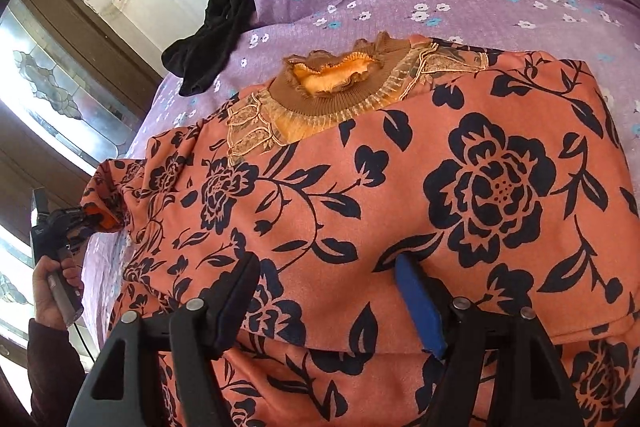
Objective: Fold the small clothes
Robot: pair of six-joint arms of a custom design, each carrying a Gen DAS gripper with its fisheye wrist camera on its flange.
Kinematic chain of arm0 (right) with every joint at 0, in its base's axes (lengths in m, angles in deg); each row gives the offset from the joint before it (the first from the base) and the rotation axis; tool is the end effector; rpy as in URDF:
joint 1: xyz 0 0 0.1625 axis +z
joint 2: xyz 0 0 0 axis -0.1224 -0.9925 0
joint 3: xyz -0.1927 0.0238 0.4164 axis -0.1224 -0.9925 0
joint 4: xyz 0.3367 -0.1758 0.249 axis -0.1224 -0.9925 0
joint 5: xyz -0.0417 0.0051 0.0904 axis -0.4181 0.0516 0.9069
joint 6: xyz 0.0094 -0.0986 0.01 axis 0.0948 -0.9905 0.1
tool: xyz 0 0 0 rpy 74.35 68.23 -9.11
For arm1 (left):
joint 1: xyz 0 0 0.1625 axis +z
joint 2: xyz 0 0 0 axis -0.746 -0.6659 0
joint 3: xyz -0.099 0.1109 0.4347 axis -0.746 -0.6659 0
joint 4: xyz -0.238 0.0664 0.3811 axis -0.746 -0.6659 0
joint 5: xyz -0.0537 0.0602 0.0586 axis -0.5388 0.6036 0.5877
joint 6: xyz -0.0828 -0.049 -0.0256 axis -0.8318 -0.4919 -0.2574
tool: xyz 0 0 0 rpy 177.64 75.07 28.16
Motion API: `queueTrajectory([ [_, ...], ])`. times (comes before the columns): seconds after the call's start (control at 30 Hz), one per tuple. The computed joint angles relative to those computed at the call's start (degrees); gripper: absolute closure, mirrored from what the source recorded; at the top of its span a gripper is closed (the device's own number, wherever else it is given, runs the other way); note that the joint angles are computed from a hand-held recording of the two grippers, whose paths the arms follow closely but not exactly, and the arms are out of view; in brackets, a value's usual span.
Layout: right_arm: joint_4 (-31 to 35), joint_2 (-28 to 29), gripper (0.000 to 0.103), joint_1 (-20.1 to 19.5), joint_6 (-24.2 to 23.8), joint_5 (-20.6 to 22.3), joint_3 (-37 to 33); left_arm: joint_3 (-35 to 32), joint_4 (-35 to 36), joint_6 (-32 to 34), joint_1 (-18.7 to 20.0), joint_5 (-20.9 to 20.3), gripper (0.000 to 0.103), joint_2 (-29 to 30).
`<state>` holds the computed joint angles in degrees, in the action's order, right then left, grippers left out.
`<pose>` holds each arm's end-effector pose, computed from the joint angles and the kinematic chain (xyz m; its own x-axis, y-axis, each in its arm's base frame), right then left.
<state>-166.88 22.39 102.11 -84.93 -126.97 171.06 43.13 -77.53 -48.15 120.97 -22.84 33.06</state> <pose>0.1610 -0.7498 0.1392 -0.9388 0.1880 0.2888 -0.0394 0.7739 -0.6321 -0.0688 -0.9218 0.3428 -0.7959 -0.3671 -0.4814 0.0985 0.7060 -0.7013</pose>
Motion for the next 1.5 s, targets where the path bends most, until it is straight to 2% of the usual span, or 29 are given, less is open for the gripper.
queueTrajectory([
  [0.07, -0.9, -0.1, 0.031, 0.2, 0.0, -0.1, 0.1, 2.1, -4.8, 5.1, -1.2, -1.5, 0.1, -0.8],
  [0.13, -3.3, -0.1, 0.031, 0.5, -0.9, 0.6, 0.5, 4.0, -8.6, 11.2, -2.7, -5.7, 0.1, -2.0],
  [0.2, -6.7, -0.1, 0.031, 1.1, -3.3, 2.1, 0.8, 5.5, -7.0, 14.4, -4.0, -12.5, 0.1, -3.7],
  [0.3, -10.9, -0.4, 0.031, 1.9, -7.2, 6.4, 1.7, 8.3, -3.5, 17.4, -5.8, -25.4, 0.1, -6.8],
  [0.43, -14.6, -0.5, 0.031, 3.0, -11.5, 11.1, 2.9, 12.0, -0.5, 21.8, -8.8, -37.3, 0.1, -9.7],
  [0.53, -17.9, 0.3, 0.028, 4.7, -17.3, 10.6, 3.3, 14.8, 2.0, 24.7, -10.7, -43.5, 0.1, -11.0],
  [0.67, -22.6, 1.4, 0.022, 6.8, -25.8, 10.2, 4.0, 15.9, 5.7, 26.5, -12.0, -47.1, 0.1, -10.9],
  [0.73, -27.0, 2.6, 0.02, 7.6, -28.0, 8.7, 3.7, 16.2, 7.7, 27.1, -12.2, -47.4, 0.1, -10.6],
  [0.83, -31.9, 3.1, 0.02, 7.1, -27.7, 10.9, 3.7, 16.2, 9.6, 27.8, -12.3, -47.2, 0.1, -10.1],
  [0.9, -32.6, 2.9, 0.024, 6.3, -26.0, 12.6, 3.6, 16.1, 9.8, 28.3, -11.8, -47.7, 0.099, -9.9],
  [0.93, -32.0, 2.3, 0.048, 5.5, -24.6, 14.8, 3.8, 15.4, 10.0, 28.4, -11.3, -48.6, 0.091, -9.5],
  [0.97, -30.2, 1.7, 0.081, 5.0, -23.1, 15.4, 3.7, 14.7, 9.9, 28.3, -10.6, -50.0, 0.072, -9.3],
  [1.0, -28.9, 1.4, 0.085, 4.8, -21.5, 14.1, 3.3, 14.6, 8.3, 28.0, -9.8, -51.0, 0.059, -9.3],
  [1.03, -28.8, 1.2, 0.088, 4.4, -20.1, 13.1, 3.2, 14.7, 5.5, 27.3, -9.2, -50.7, 0.033, -9.3],
  [1.07, -28.9, 0.8, 0.092, 3.8, -18.3, 12.9, 3.4, 15.0, 1.9, 26.6, -8.6, -49.2, 0.021, -9.4],
  [1.13, -28.1, -0.5, 0.092, 2.6, -13.2, 11.4, 3.8, 14.4, -3.2, 25.3, -7.6, -44.1, 0.02, -8.8],
  [1.23, -28.1, -3.4, 0.092, 0.0, -4.5, 11.0, 5.5, 11.0, -3.7, 21.0, -5.7, -34.9, 0.02, -6.3],
  [1.3, -27.0, -5.0, 0.092, -1.2, -0.5, 9.0, 6.4, 8.6, -1.7, 17.4, -4.6, -30.5, 0.02, -4.4],
  [1.4, -21.0, -6.7, 0.092, -2.3, 5.2, 3.4, 6.7, 5.6, 2.7, 13.7, -3.9, -24.1, 0.021, -1.6],
  [1.5, -12.6, -8.4, 0.092, -3.3, 10.2, 0.2, 6.8, 5.4, 3.5, 15.1, -4.5, -18.8, 0.021, 0.0],
])
